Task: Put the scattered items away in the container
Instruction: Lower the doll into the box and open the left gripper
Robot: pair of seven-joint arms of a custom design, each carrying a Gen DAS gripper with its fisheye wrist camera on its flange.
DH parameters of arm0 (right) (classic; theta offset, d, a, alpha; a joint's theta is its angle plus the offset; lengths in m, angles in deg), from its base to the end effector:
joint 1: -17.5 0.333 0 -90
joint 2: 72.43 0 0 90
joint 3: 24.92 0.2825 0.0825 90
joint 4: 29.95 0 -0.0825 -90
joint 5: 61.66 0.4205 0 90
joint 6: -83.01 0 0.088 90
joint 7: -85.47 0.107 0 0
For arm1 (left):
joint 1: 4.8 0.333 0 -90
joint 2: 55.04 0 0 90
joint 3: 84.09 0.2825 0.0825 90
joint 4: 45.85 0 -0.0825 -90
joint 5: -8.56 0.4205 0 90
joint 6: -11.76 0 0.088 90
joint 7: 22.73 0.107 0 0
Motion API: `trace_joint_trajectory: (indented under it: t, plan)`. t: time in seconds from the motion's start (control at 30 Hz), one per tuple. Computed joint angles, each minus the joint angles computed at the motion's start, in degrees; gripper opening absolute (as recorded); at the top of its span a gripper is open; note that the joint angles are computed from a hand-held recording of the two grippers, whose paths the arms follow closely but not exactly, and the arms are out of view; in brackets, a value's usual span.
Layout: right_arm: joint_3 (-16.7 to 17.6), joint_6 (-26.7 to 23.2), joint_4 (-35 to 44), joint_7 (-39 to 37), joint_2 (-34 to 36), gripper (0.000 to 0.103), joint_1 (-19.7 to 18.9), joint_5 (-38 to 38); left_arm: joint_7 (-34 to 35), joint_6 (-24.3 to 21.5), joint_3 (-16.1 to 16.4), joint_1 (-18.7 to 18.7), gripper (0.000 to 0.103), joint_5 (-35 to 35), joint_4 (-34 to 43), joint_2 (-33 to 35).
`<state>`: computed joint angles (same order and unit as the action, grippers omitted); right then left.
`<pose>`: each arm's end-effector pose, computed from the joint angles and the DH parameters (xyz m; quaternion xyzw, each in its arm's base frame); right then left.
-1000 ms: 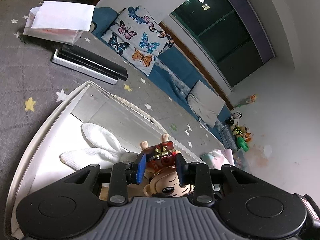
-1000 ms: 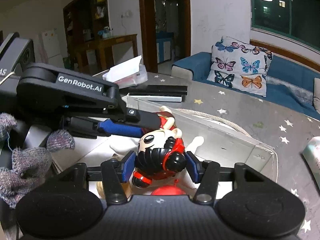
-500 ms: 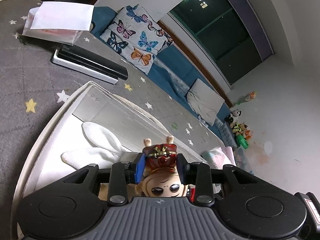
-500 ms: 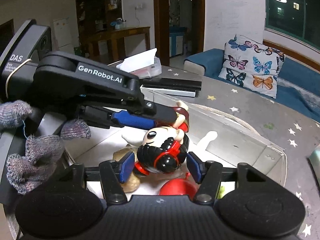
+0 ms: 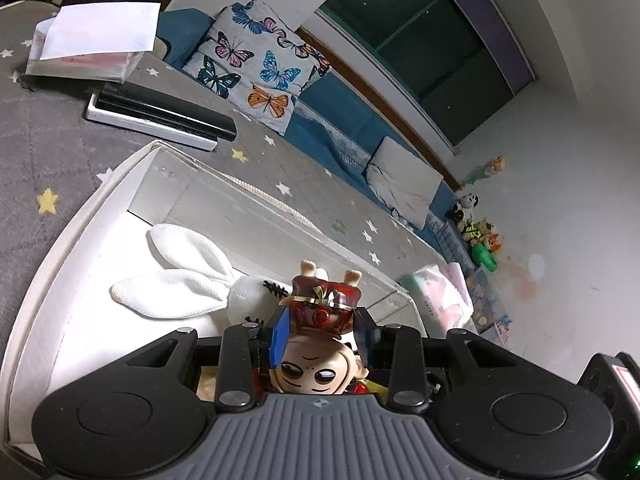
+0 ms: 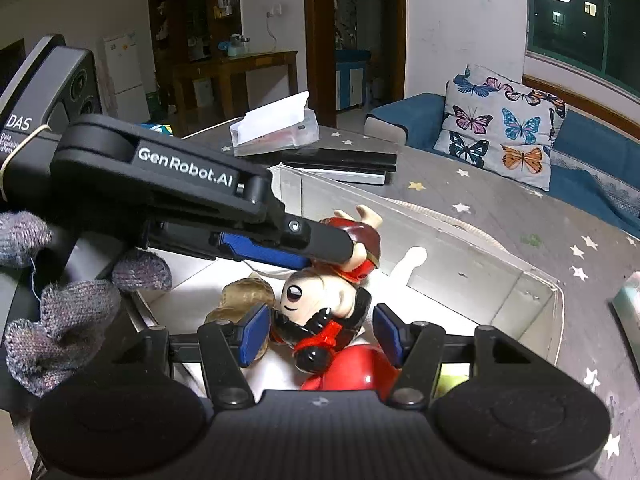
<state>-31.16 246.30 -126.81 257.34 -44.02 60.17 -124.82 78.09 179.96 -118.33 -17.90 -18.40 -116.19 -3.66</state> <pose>0.5425 0.4700 0.3120 -0.7055 0.5691 -0.2495 0.3409 0.6748 -0.4483 0.3394 0.5572 -0.6614 0.4949 0.0846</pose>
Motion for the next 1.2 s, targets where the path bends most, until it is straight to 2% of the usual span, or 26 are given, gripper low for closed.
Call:
trace_joint_trajectory:
  t: [0.37,0.5,0.77,0.83,0.97,1.1,1.2]
  plan:
    - [0.4,-0.6,-2.9,5.1,-2.5,0.06,0.3,-4.4,-1.1,0.5,0.7,0.0,0.037,0.6,-3.2,-2.3]
    - [0.9,-1.1,-4.4,8.9,-3.9,0.064,0.2,-7.6,-1.7,0.6,1.1,0.0,0.036,1.2,-4.5,-3.4]
    - [3.7,-3.1,-6.9,14.5,-6.6,0.065,-1.4,-13.3,-1.9,2.1,0.7,0.8,0.036,1.9,-8.1,-5.9]
    - [4.4,-3.8,-7.6,16.4,-7.4,0.073,-1.7,-15.1,-1.7,2.9,0.4,1.3,0.036,2.0,-9.9,-7.1]
    - [6.2,-5.4,-8.7,18.9,-8.7,0.074,-2.4,-18.0,-1.8,5.4,-0.2,2.1,0.036,2.7,-14.4,-10.1]
    - [7.8,-7.4,-10.2,21.8,-10.2,0.081,-2.7,-20.6,-2.2,8.4,-1.3,3.3,0.036,3.7,-19.7,-13.6]
    - [9.1,-9.3,-11.9,24.6,-11.5,0.082,-2.8,-22.8,-5.0,10.3,0.4,2.4,0.036,5.4,-23.7,-16.8]
